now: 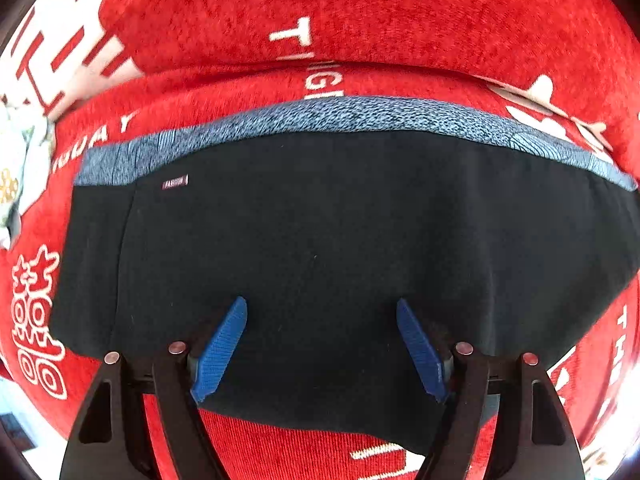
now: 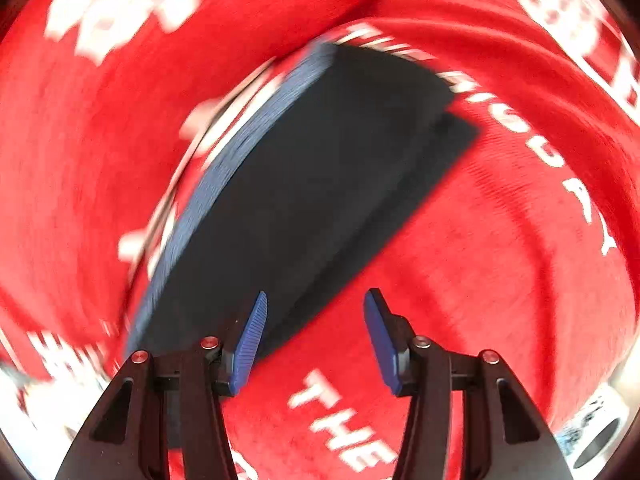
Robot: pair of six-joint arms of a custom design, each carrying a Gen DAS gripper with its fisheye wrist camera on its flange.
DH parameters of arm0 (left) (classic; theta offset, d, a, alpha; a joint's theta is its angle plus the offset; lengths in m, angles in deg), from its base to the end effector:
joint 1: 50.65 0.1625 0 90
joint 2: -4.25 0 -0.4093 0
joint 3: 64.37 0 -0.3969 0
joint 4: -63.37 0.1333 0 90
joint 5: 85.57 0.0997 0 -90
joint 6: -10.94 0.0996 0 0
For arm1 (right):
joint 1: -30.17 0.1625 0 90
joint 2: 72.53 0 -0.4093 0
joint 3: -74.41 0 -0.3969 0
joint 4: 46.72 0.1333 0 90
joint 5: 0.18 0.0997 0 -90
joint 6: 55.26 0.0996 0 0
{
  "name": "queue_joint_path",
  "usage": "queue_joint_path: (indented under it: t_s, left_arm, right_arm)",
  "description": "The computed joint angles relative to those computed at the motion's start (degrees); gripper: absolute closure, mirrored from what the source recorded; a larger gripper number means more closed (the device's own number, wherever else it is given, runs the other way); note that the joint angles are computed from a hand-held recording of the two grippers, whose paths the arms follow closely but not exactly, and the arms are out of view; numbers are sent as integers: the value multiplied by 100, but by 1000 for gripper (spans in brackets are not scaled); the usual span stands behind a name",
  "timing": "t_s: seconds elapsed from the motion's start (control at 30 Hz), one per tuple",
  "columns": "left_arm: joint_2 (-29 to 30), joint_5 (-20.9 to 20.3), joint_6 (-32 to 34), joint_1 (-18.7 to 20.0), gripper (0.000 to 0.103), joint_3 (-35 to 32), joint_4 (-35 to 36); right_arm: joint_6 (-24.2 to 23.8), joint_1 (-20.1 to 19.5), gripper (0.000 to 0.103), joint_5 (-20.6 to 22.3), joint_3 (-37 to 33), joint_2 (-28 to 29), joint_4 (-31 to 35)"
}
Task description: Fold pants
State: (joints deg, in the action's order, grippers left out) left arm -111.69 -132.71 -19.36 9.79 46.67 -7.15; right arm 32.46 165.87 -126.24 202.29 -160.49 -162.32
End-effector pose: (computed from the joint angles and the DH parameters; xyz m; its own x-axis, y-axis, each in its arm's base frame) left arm 0.0296 -0.3554 0.4687 -0.7185 0.0161 -0.6954 0.1332 0.9844 -0.1148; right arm 0.3353 -0.2229 0.2142 -0.7112 0.6491 0.2698 0.4324 0.7066 -0.5601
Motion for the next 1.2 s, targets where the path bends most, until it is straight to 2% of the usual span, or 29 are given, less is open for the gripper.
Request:
queue_joint_path:
  t_s: [0.1, 0.13, 0.17, 0.2, 0.23, 0.27, 0.33, 0.43, 0.5, 0.53, 0.57, 0.6, 0.67, 0.73, 0.77, 0.87, 0.93, 1.0, 1.1, 1.17, 1.2]
  left_arm:
    - [31, 32, -153, -96, 25, 24, 197]
    - [77, 64, -96, -48, 25, 53, 97]
    - [59, 41, -258, -162, 25, 52, 226]
    - [85, 35, -262, -149, 25, 49, 180]
    - [72, 25, -270, -145, 25, 63, 174]
    - [72, 15, -279, -143, 25, 52, 191]
    - [46, -13, -236, -125, 25, 59, 201]
    - [-24, 4, -135, -167, 25, 122, 182]
    - [-151, 16, -273, -311, 25, 142, 383]
    - [-160, -15, -401, -410, 25, 136, 479]
    - [-160, -41, -470, -457, 25, 123, 537]
    - [-110, -73, -537, -469, 25, 73, 611]
    - [-102, -169, -715, -429, 25, -137, 976]
    - [-62, -313, -646, -459, 25, -300, 955]
    - [-92, -353, -633, -607, 25, -325, 958]
    - [-75, -500, -507, -963, 25, -181, 782]
    - [35, -578, -486, -978, 25, -17, 689]
    - [127, -604, -515, -921, 25, 203, 728]
    - [-63, -423, -513, -1050, 21, 437, 696]
    - [-41, -527, -570, -1045, 21, 336, 820]
    - [-11, -584, -664, -1048, 21, 260, 944]
  right_arm:
    - [-451, -371, 49, -117, 447, -528, -609]
    - [-672, -518, 49, -80, 560, -613, -843]
    - [-871, -655, 50, -20, 659, -686, -1043]
    - [-989, -726, 57, -2, 721, -659, -1241]
    - [-1036, -771, 72, -58, 699, -618, -1261]
    - [-1078, -844, 95, 20, 649, -608, -1184]
    - [-1029, -692, 96, 33, 590, -546, -1311]
    - [-1275, -457, 96, -111, 250, -457, -520]
    - [-1373, -651, 95, 51, 354, -530, -138]
    - [-1385, -693, 96, 53, 484, -600, -307]
    - [-1330, -657, 94, -47, 530, -608, -412]
    - [-1185, -577, 89, -137, 475, -547, -336]
    - [-755, -400, 83, -173, 155, -300, 246]
    - [-576, -210, 81, -54, -142, -46, 586]
    - [-666, -64, 81, 19, -230, 70, 482]
    - [-1470, 290, 81, 445, -567, 822, -211]
    - [-2121, 350, 81, 760, -802, 1565, -811]
    - [-2543, 297, 81, 993, -1007, 2241, -1258]
    - [-2837, 220, 81, 1226, -1279, 2988, -1019]
    - [-2928, 377, 81, 1084, -1217, 2990, -1129]
    - [-2813, 373, 81, 1225, -1159, 2891, -1089]
